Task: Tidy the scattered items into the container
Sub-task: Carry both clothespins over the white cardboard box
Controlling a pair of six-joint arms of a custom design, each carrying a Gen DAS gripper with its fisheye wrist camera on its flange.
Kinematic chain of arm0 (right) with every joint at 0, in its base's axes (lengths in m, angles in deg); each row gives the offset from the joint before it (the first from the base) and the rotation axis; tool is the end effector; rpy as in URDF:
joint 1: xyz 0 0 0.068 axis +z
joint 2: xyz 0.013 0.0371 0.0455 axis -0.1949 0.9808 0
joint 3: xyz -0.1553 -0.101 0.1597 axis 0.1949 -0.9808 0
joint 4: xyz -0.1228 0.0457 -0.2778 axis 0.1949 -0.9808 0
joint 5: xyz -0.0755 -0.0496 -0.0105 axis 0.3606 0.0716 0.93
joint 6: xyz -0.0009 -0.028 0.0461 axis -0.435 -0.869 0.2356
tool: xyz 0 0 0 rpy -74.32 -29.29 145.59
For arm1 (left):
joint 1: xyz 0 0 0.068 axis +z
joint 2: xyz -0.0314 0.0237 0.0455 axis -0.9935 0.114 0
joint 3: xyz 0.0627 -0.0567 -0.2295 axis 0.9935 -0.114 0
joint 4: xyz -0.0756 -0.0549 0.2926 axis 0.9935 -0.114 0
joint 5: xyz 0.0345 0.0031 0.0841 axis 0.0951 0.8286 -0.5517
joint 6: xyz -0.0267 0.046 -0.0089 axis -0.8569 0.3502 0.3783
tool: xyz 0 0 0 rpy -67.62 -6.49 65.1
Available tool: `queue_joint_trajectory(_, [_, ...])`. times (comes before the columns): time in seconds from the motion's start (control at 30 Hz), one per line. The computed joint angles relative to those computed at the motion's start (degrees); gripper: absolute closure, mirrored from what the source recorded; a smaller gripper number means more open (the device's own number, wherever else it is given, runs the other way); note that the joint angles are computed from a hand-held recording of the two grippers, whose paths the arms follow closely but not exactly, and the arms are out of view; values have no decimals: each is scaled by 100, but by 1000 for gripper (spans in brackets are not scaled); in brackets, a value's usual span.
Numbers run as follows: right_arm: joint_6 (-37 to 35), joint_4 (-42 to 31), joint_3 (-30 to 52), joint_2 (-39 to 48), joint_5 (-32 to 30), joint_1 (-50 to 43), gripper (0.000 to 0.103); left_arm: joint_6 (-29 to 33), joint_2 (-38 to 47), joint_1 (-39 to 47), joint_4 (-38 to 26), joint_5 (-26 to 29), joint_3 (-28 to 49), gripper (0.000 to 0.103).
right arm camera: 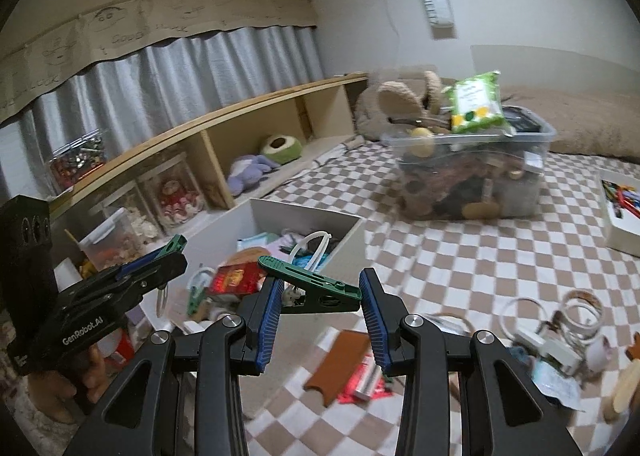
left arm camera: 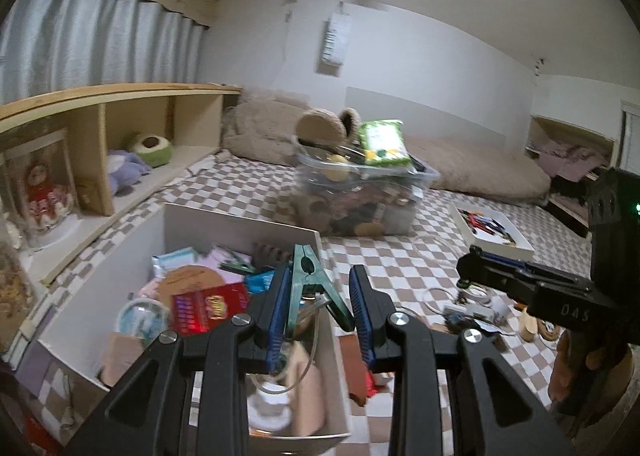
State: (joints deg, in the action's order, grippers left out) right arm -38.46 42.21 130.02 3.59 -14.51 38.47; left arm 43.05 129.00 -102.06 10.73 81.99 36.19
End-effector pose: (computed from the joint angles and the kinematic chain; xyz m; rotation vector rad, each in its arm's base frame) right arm 0.1675 0.1654 0.3029 0.1479 2.0357 0.2935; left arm 0.2476 -0.0954 0.2985 0.5275 1.9638 -0.5450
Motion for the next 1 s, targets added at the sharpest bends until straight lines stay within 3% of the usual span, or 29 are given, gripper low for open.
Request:
queue_joint_trajectory(0.57, [-473,1101,723,1267,-667,-93,63,-54,154,1217,29,521,274,73])
queue_joint_trajectory(1.0, [-579,1423,1172,2180,-1316,-123,63,90,573,1699,20,615,442,73])
